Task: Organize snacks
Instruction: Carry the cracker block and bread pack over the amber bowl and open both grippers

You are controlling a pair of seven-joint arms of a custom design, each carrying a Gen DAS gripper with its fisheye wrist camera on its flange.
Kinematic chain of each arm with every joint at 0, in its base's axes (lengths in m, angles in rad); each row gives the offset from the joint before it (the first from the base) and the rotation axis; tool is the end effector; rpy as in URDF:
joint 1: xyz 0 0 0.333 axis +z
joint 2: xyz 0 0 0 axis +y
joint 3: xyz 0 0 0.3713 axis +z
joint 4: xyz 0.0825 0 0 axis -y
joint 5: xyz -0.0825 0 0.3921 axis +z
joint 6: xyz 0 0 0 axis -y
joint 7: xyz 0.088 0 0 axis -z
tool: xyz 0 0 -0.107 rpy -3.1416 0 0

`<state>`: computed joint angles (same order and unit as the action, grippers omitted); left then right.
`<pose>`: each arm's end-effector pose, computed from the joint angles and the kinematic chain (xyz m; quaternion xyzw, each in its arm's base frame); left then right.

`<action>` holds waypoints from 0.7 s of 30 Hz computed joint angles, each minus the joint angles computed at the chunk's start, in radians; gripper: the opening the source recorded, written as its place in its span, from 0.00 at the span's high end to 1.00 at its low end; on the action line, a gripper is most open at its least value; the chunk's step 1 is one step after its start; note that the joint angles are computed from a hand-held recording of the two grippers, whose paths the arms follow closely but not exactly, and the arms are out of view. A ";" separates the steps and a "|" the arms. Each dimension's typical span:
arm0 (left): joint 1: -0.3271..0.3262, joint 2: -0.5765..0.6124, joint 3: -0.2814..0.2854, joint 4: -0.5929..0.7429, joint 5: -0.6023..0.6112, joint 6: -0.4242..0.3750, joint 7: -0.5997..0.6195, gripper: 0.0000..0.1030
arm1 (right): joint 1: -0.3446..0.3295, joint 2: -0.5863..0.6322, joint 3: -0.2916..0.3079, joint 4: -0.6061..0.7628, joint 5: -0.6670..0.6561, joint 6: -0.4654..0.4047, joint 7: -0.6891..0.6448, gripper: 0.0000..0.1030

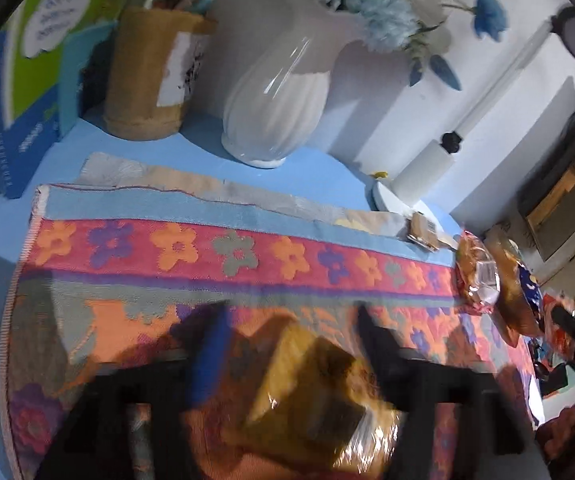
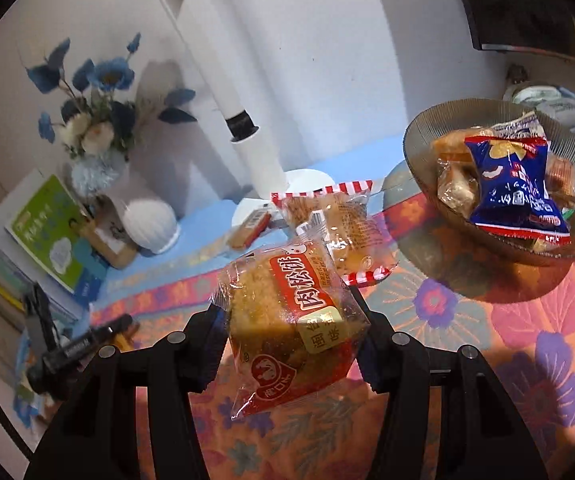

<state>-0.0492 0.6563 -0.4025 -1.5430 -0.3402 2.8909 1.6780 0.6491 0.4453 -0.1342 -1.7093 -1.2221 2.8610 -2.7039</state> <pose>0.7485 -0.2526 0.4084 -0.6208 0.6785 -0.3911 0.0368 0.5958 0.4137 0.4302 -0.5034 0.7359 -0.1952 0.4085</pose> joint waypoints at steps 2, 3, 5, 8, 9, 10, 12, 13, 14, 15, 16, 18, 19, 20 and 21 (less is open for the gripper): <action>0.015 -0.023 -0.028 -0.049 0.001 0.044 0.034 0.00 | 0.013 -0.017 -0.020 -0.010 -0.063 0.031 0.052 0.48; 0.022 -0.021 -0.046 -0.045 -0.009 0.030 0.076 0.00 | 0.011 -0.043 -0.022 -0.031 -0.092 0.034 0.062 0.48; -0.040 -0.018 0.022 -0.011 0.095 -0.037 0.024 0.00 | 0.010 -0.071 -0.013 -0.053 -0.153 0.010 0.085 0.48; -0.229 -0.018 0.239 0.039 0.269 -0.143 -0.087 0.00 | -0.024 -0.105 0.002 -0.087 -0.224 0.041 0.186 0.48; -0.275 -0.022 0.289 0.037 0.339 -0.148 -0.130 0.00 | -0.036 -0.114 0.007 -0.098 -0.243 0.043 0.217 0.48; -0.311 -0.025 0.326 0.032 0.398 -0.143 -0.166 0.02 | -0.047 -0.124 0.012 -0.111 -0.265 0.040 0.249 0.48; -0.337 -0.031 0.357 0.020 0.458 -0.122 -0.232 0.18 | -0.069 -0.140 0.022 -0.131 -0.314 0.041 0.317 0.48; -0.328 -0.034 0.347 0.012 0.468 -0.112 -0.243 0.19 | -0.082 -0.146 0.030 -0.140 -0.334 0.042 0.345 0.48; -0.319 -0.034 0.336 0.010 0.477 -0.110 -0.251 0.19 | -0.094 -0.149 0.038 -0.146 -0.348 0.044 0.361 0.48; -0.313 -0.035 0.330 0.010 0.489 -0.110 -0.262 0.19 | -0.107 -0.154 0.048 -0.154 -0.361 0.045 0.378 0.48; -0.312 -0.035 0.329 0.009 0.502 -0.107 -0.277 0.19 | -0.119 -0.159 0.057 -0.161 -0.374 0.046 0.390 0.48; -0.308 -0.033 0.326 0.011 0.519 -0.099 -0.304 0.19 | -0.141 -0.166 0.078 -0.175 -0.383 0.036 0.397 0.48; -0.311 -0.033 0.331 0.013 0.528 -0.096 -0.325 0.19 | -0.153 -0.167 0.089 -0.178 -0.389 0.037 0.405 0.48; -0.322 -0.032 0.348 0.019 0.539 -0.098 -0.362 0.19 | -0.166 -0.167 0.099 -0.180 -0.388 0.036 0.402 0.48; -0.337 -0.030 0.367 0.027 0.556 -0.107 -0.401 0.19 | -0.176 -0.169 0.111 -0.183 -0.378 0.024 0.387 0.48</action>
<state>-0.3858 0.6263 -0.0354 -1.5158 0.2155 2.7839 1.2774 0.4731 0.2761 -0.0229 -1.8926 -1.5996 2.8854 -2.3168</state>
